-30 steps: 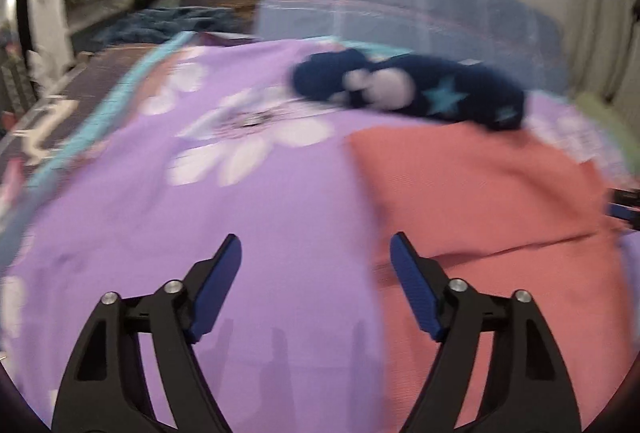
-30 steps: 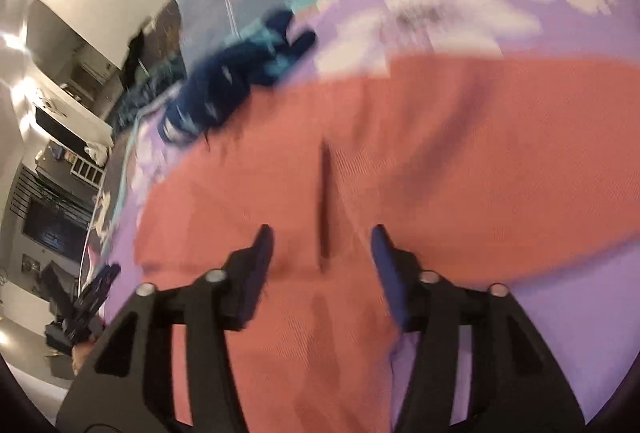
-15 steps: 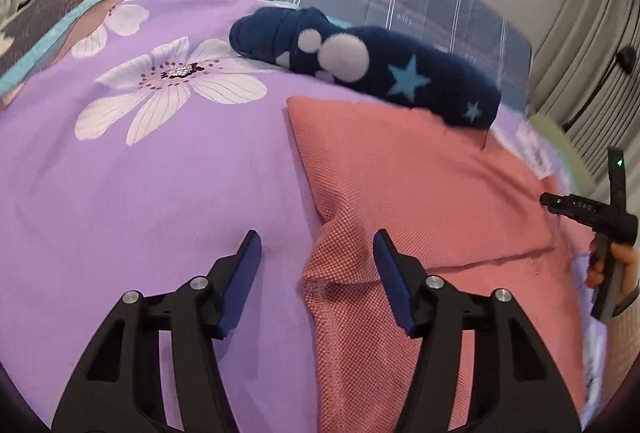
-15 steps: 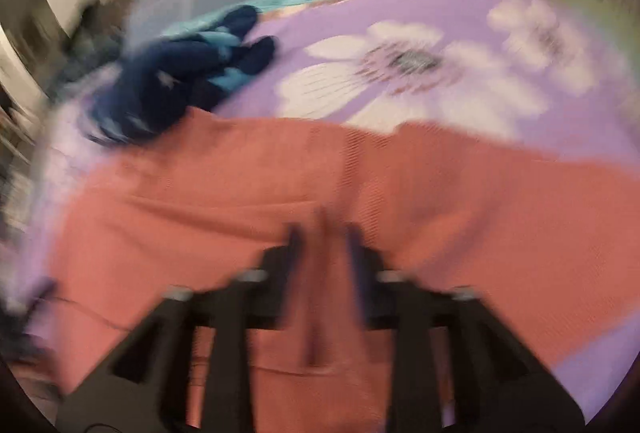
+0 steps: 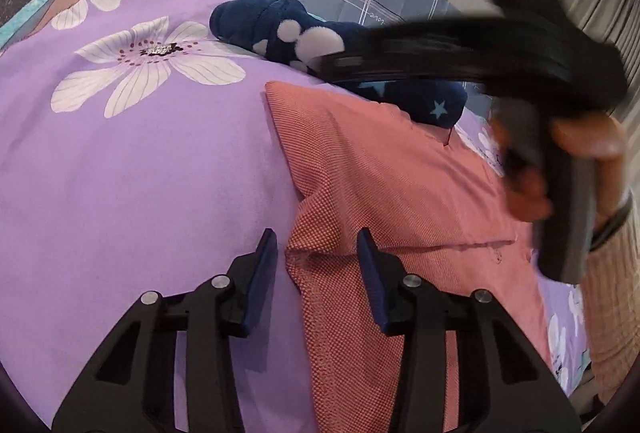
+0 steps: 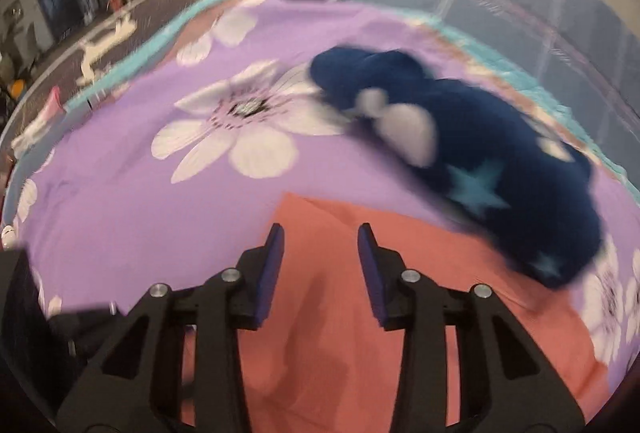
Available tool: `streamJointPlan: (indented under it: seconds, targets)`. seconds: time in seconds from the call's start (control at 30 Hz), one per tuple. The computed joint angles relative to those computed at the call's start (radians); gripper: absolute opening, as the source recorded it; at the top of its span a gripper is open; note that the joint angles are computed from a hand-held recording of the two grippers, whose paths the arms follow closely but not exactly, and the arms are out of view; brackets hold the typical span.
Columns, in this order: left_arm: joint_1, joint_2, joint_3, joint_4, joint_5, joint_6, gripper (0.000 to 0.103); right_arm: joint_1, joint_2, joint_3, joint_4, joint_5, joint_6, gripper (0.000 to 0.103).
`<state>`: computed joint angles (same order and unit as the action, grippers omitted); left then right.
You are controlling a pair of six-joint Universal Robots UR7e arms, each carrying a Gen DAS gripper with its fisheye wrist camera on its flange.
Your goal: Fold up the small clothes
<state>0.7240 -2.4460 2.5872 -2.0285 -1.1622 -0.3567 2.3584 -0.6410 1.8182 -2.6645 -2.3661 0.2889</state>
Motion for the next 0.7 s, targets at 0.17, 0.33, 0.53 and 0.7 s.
streamJointPlan:
  seconds: [0.17, 0.33, 0.53, 0.7]
  targets:
    - [0.016, 0.023, 0.002, -0.028, 0.002, -0.004, 0.027, -0.023, 0.109, -0.107, 0.161, -0.074, 0.072, 0.005]
    - [-0.125, -0.013, -0.034, 0.242, 0.13, -0.139, 0.009, -0.058, 0.098, -0.055, -0.165, 0.036, -0.037, 0.002]
    - [-0.362, -0.075, -0.037, 0.567, 0.277, -0.33, 0.01, -0.047, -0.013, 0.108, -0.307, 0.07, -0.014, 0.024]
    - [-0.354, -0.085, -0.046, 0.563, 0.282, -0.321, 0.011, 0.034, -0.234, 0.434, -0.523, 0.018, -0.016, 0.031]
